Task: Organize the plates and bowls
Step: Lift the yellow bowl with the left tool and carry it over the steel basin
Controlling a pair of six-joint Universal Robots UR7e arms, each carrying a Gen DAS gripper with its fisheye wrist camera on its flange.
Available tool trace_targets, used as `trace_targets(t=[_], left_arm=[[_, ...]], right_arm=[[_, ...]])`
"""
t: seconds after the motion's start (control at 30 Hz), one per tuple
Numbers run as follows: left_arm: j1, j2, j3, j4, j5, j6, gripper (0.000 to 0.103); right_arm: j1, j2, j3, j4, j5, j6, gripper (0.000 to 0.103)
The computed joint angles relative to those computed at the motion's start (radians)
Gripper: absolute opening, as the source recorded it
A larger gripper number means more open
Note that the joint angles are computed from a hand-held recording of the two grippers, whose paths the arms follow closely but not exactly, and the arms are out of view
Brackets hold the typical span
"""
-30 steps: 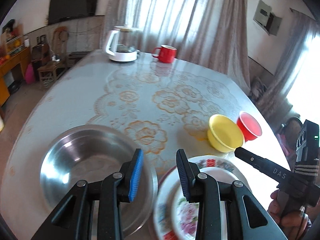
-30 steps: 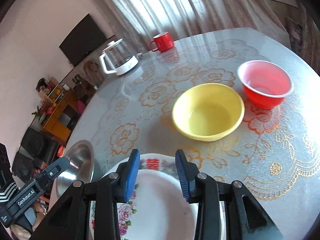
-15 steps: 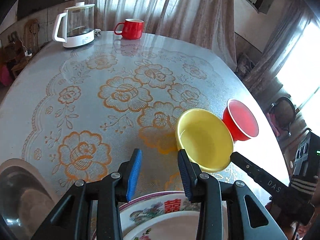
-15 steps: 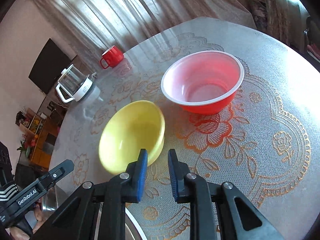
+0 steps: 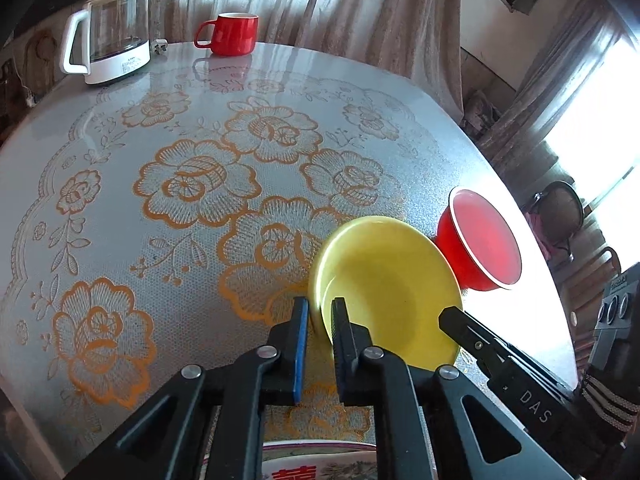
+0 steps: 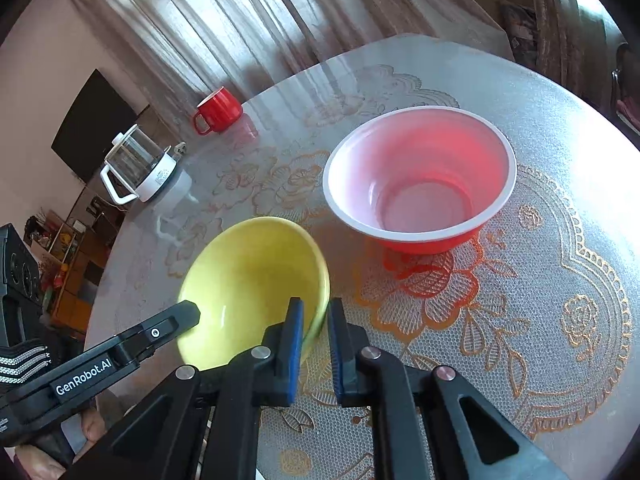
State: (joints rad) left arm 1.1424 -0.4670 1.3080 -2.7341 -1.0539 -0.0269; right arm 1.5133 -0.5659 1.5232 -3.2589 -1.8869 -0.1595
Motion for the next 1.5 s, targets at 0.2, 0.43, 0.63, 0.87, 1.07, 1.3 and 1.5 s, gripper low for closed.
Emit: trace_targets(t=[0.2, 0.43, 0.63, 0.87, 1.07, 1.3, 1.5], left_arm=[[0.002, -0.036, 0.058, -0.042, -0.008, -0.014, 0.010], [-0.001, -0.101, 0.152, -0.132, -0.004, -0.011, 0.010], [-0.006, -0.165, 0.237, -0.210, 0.022, -0.009, 0.010], [-0.016, -0.244, 0.358, -0.326, 0.070, 0.015, 0.011], [-0.009, -0.319, 0.458, -0.414, 0.077, 0.008, 0.011], [0.004, -0.411, 0.578, -0.491, 0.094, -0.011, 0.011], [0.023, -0.479, 0.665, -0.528, 0.104, -0.054, 0.011]], right_arm=[[-0.009, -0.012, 0.013, 0.011, 0.025, 0.007, 0.009], [-0.001, -0.019, 0.023, 0.030, 0.074, 0.023, 0.009], [0.026, -0.013, 0.022, 0.044, 0.099, 0.004, 0.009], [0.065, -0.007, 0.030, 0.045, 0.122, -0.028, 0.009], [0.100, 0.002, 0.041, 0.051, 0.142, -0.067, 0.009], [0.139, 0.019, 0.049, 0.077, 0.168, -0.095, 0.009], [0.167, 0.046, 0.046, 0.112, 0.183, -0.114, 0.009]])
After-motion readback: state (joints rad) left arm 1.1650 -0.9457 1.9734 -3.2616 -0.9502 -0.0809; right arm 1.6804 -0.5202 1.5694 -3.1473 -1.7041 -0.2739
